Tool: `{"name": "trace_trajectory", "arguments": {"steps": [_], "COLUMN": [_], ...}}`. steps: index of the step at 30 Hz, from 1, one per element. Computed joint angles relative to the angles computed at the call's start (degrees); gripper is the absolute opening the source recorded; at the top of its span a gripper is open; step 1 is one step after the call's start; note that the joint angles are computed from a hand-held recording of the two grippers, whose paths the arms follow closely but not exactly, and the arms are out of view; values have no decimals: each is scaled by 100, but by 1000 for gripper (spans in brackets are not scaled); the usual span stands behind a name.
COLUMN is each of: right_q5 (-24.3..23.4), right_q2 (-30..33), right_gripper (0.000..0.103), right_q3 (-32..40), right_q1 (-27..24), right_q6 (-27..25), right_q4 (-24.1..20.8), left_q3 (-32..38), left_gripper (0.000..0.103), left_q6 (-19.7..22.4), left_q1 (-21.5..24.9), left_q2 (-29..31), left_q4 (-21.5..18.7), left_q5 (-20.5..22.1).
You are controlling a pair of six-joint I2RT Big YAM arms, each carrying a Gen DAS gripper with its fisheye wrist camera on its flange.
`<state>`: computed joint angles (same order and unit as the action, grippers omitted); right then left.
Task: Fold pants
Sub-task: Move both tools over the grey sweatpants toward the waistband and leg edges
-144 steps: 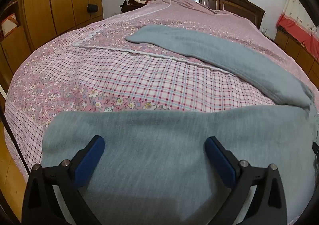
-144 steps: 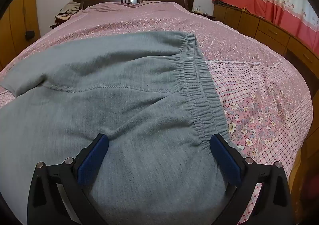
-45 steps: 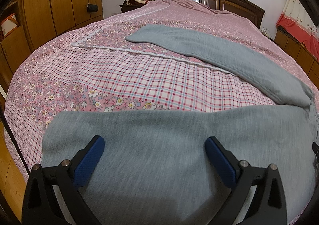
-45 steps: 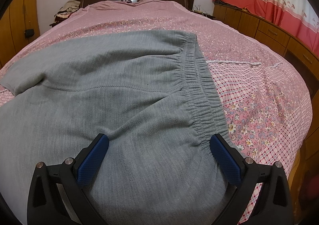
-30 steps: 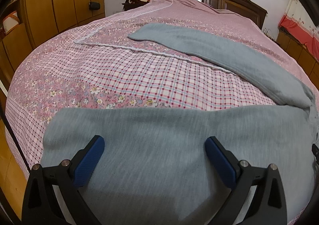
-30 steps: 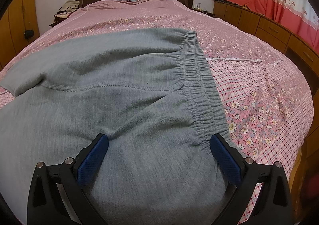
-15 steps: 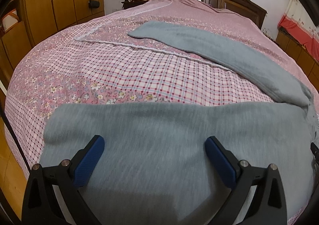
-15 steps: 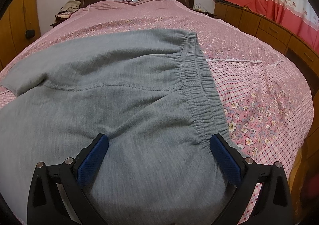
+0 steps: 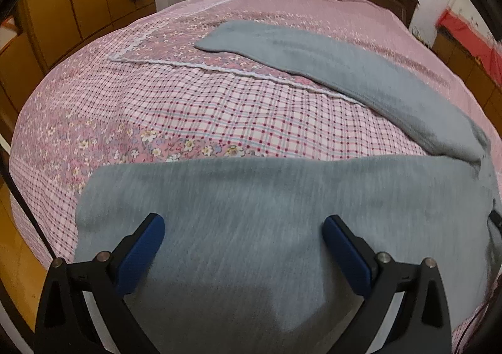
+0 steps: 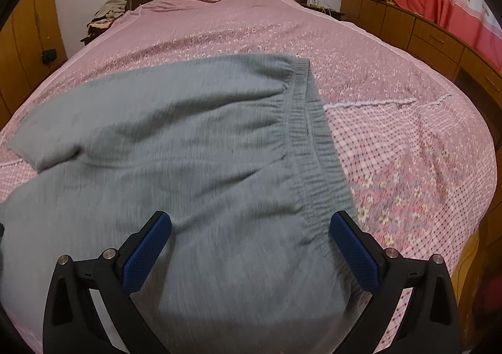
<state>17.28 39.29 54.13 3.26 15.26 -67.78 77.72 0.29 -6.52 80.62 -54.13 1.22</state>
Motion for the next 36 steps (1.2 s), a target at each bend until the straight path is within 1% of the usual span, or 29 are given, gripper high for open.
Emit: {"name": "trace_trajectory", "arguments": {"steps": [4, 8, 17, 21, 25, 27, 31, 36], "right_q5": [71, 161, 54, -99, -274, -546, -858, -1001], "right_q2": [120, 271, 646, 892, 1109, 1279, 1615, 2047], "right_gripper": [103, 103, 103, 103, 103, 103, 103, 103], "right_q3": [125, 274, 533, 695, 856, 983, 1207, 1491], "right_q1": [44, 57, -97, -234, -375, -522, -712, -902], "right_q6": [-46, -145, -406, -589, -704, -811, -921, -1121], "right_q4": [27, 79, 291, 410, 518, 605, 647, 715], "left_q3": [176, 489, 1283, 1708, 2133, 2383, 2975, 3776], "left_gripper": [103, 103, 103, 103, 103, 103, 103, 103], "left_q6": [105, 99, 189, 128, 138, 192, 330, 356], "left_q1": [-21, 8, -16, -52, -104, -116, -140, -105], "left_q2": [33, 171, 620, 906, 1181, 1346, 1766, 2353], "left_q4": [-79, -214, -367, -482, -553, -611, -749, -972], "left_q5": [-125, -121, -96, -94, -203, -205, -304, -359]}}
